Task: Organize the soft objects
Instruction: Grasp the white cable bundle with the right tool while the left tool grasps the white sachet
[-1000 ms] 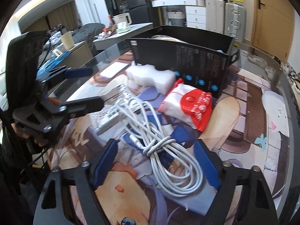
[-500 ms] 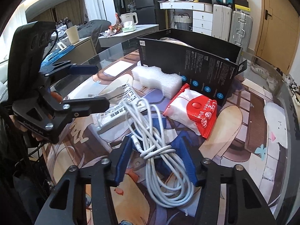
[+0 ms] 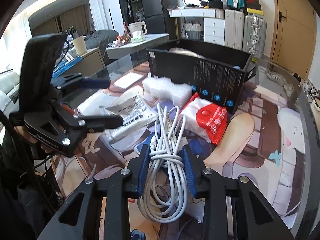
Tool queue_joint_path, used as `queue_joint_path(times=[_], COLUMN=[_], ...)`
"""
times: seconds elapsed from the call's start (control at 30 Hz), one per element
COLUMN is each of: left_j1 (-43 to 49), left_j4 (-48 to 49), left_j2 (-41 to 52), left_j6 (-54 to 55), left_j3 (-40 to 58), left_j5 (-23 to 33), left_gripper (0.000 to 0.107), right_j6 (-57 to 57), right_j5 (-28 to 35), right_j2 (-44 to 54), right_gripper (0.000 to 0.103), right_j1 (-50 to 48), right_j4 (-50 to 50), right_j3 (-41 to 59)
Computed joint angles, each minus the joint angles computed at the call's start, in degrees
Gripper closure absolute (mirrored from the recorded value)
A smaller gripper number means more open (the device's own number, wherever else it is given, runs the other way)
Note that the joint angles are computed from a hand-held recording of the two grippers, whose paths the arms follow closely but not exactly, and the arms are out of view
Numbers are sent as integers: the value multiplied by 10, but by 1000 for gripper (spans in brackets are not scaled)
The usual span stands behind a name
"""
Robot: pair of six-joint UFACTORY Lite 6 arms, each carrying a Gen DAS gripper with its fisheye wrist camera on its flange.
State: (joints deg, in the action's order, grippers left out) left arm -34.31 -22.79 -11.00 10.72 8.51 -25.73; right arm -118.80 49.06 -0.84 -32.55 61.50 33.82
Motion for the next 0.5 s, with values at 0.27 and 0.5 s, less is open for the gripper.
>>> queue_joint_path(times=[0.27, 0.5], left_j1=[-20, -15], left_j4=[-54, -51], left_j2=[56, 101], left_j6=[57, 62], left_j3=[41, 79], left_j5=[19, 50], left_gripper=[4, 5], right_j6=[-6, -5], right_j5=[30, 38], right_j2=[-11, -15], right_gripper=[70, 70], right_j1=[-15, -27], right_j4=[12, 12], right_j3=[3, 4])
